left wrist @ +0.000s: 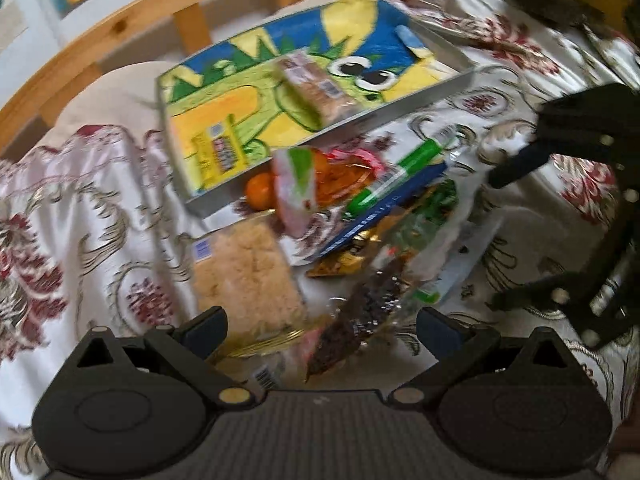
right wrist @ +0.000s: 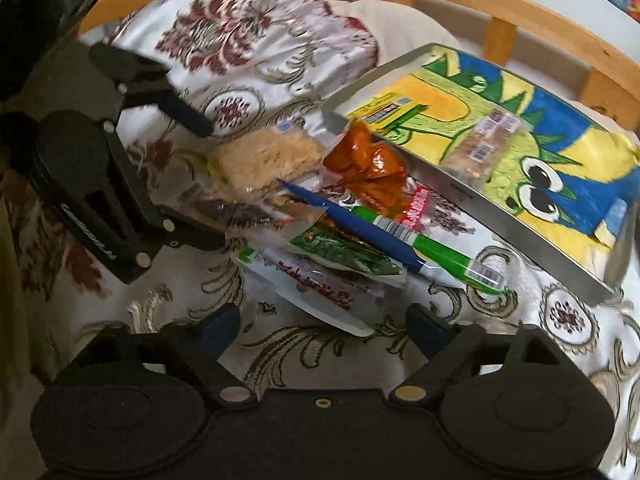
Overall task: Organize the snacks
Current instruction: 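Grasp the brown dried snack bag with the left tool while the right grasps the white packet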
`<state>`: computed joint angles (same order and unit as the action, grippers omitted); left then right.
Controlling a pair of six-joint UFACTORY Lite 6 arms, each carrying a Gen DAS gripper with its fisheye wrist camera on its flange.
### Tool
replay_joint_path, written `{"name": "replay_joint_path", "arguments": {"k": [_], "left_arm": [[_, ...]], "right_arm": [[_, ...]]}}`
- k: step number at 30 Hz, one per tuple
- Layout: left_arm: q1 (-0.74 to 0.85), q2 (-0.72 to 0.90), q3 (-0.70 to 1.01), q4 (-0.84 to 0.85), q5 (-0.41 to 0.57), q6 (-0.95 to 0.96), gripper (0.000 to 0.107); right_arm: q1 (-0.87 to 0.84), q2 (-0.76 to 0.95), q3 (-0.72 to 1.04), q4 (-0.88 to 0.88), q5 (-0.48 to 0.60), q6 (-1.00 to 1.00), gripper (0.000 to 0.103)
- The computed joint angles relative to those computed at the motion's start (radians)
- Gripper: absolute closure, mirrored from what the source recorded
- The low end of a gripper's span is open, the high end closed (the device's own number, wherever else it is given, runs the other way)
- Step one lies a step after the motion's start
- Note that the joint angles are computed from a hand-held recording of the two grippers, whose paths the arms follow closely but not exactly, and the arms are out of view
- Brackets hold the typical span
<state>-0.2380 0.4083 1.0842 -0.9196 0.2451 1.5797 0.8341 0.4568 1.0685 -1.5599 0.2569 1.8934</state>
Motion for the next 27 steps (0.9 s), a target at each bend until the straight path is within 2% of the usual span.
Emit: {"name": "replay_joint_path", "arguments": {"k": [4, 7, 11, 15, 19, 27], "left_arm": [[0.02, 0.037, 0.034, -0.046, 0.061, 0.074, 0.011], [0.029, 0.06, 0.055, -0.031, 0.069, 0.079, 0.02], [0.044, 0.08, 0.082, -0.011, 0.097, 0.077, 0.031], [0.037, 0.08, 0.074, -0.027, 0.099, 0.123, 0.042], [0.021, 0.072, 0.05, -0.098, 0.069, 0.213, 0.046], [0.026, 0.075, 0.055, -0.133, 0.075, 0.207, 0.048]], "right_arm": [[-0.005, 0.04, 0.015, -0.122, 0.016, 0.074, 0.033], [0.007, 0.068, 0.027, -0.199, 0.042, 0.094, 0.046], [0.036, 0.109, 0.052, -0.265, 0.1, 0.055, 0.056], [0.061, 0.149, 0.083, -0.258, 0.139, -0.023, 0.06], [0.091, 0.171, 0.104, -0.212, 0.182, -0.105, 0.076], [0.184, 0.229, 0.131, -0.171, 0.333, -0.27, 0.088]]}}
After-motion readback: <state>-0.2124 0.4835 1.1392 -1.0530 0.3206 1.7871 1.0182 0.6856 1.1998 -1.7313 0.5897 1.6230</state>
